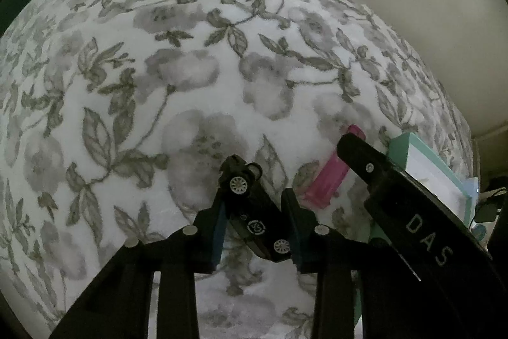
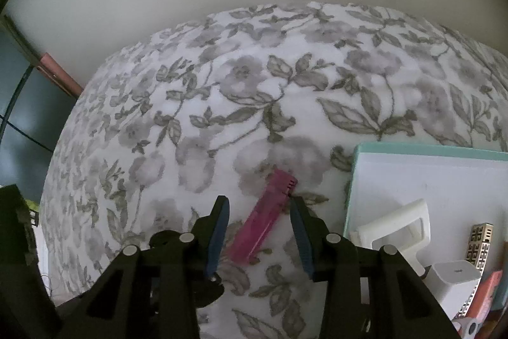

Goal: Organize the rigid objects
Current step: 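Grasp the black toy car with the left gripper while the right grasps the pink tube, then carry the black car and pink tube over the tray with both grippers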

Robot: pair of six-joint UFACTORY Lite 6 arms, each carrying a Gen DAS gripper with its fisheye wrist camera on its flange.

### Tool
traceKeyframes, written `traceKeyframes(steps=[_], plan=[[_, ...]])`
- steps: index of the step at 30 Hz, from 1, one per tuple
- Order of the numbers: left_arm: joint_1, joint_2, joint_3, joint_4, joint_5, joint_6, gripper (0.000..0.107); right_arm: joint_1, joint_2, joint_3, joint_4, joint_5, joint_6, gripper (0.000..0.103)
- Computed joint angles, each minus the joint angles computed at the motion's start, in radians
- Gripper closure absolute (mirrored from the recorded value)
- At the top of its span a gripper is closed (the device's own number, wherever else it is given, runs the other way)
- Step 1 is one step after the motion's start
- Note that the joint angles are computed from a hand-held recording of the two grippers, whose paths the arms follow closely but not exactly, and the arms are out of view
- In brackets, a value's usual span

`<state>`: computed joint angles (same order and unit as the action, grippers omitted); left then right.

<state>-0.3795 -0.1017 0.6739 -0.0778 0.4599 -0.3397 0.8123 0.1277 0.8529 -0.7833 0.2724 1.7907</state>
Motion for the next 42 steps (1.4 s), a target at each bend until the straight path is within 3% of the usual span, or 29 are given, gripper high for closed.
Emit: traceKeyframes(steps=[9, 17, 23, 34, 39, 42], plan=[[0.135, -0.051, -0.025, 0.016, 0.012, 0.009, 0.073, -0.006, 0.063, 0.015, 0.038, -0.032, -0.031, 0.067], [0.166, -0.033, -0.031, -0.049, -0.005, 0.075, 0.073, 0.075, 0.197, 0.172, 0.051, 0.15, -0.118, 0.067], [0.17, -0.029, -0.03, -0.046, -0.006, 0.082, 0.074, 0.102, 0.222, 0.192, 0.005, 0.193, -0.099, 0.073], [0.181, -0.007, -0.026, -0.109, -0.042, 0.141, 0.076, 0.136, 0.139, 0.111, 0.03, 0.21, -0.089, 0.085], [0.204, -0.056, -0.041, -0.179, -0.014, 0.221, 0.078, 0.131, 0.035, 0.004, 0.021, 0.109, 0.009, 0.086], [0.18, -0.118, -0.041, -0.138, 0.005, 0.176, 0.079, 0.153, -0.005, -0.012, 0.026, 0.126, 0.019, 0.088]])
